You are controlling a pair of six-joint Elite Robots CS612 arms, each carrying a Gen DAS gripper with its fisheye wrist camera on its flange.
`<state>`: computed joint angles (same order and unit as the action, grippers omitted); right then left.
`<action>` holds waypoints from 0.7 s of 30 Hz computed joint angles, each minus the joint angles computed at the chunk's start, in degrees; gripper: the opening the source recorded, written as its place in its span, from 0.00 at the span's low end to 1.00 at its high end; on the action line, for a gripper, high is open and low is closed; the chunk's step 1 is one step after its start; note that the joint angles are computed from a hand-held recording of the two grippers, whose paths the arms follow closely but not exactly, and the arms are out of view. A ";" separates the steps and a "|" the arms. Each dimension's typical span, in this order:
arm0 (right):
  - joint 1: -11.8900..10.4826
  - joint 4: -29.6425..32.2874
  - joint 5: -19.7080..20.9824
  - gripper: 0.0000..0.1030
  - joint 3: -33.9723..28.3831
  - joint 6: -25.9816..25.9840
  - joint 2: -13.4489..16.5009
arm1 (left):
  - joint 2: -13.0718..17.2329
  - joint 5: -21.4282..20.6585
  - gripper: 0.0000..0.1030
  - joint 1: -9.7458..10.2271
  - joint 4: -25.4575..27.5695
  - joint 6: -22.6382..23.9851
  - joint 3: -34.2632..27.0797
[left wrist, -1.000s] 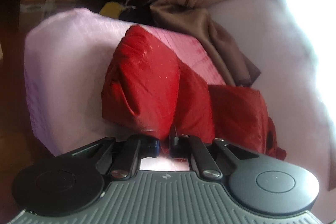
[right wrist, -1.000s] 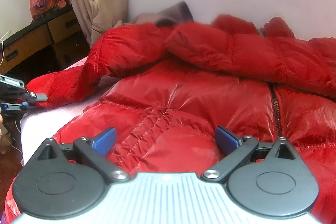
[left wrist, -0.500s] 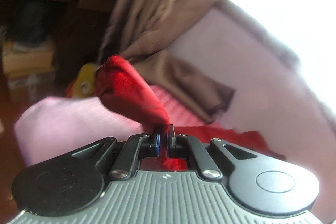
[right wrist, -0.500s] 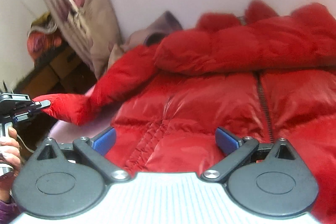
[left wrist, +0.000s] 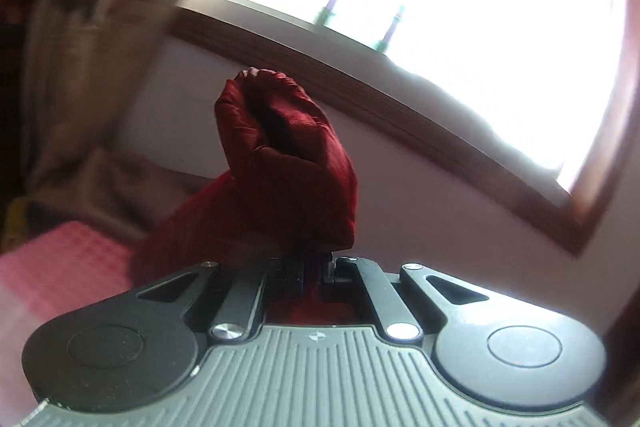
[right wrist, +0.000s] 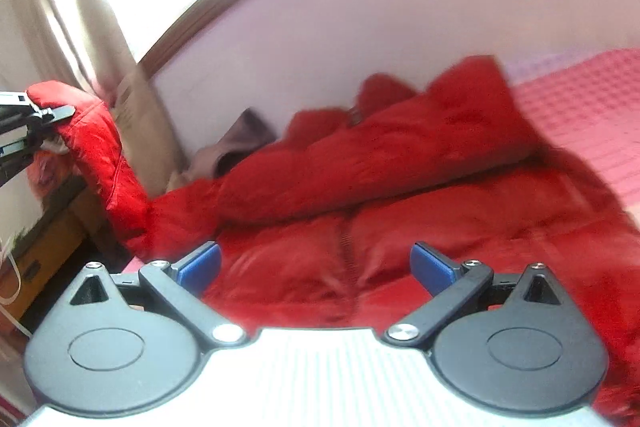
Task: Fold large clothes
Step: 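Grasp the other sleeve cuff with the left gripper and lift it, then lay the held sleeve over the jacket body and open the left gripper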
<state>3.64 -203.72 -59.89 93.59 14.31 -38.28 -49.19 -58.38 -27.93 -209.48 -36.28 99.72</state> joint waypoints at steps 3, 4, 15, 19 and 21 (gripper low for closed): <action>-1.38 -2.00 -0.38 0.99 0.75 2.65 0.13 | 2.23 -2.36 0.05 -0.96 3.00 2.85 -4.19; -1.87 -2.53 -0.28 0.99 1.07 3.27 0.14 | 3.13 -3.74 0.05 -1.08 4.03 3.83 -5.66; -5.30 -5.50 4.35 0.99 2.38 8.11 0.47 | 14.07 -13.29 0.04 -2.11 15.55 16.52 -20.55; -5.85 -5.68 5.40 0.99 2.68 8.54 0.31 | 16.66 -15.33 0.04 -1.46 18.76 18.31 -23.01; -6.10 -5.90 5.58 0.99 2.70 8.96 0.42 | 17.66 -15.89 0.05 -1.27 20.57 18.33 -24.24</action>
<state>-2.47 -209.62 -54.31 96.29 23.27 -37.87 -31.53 -74.27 -29.20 -188.91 -17.96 75.47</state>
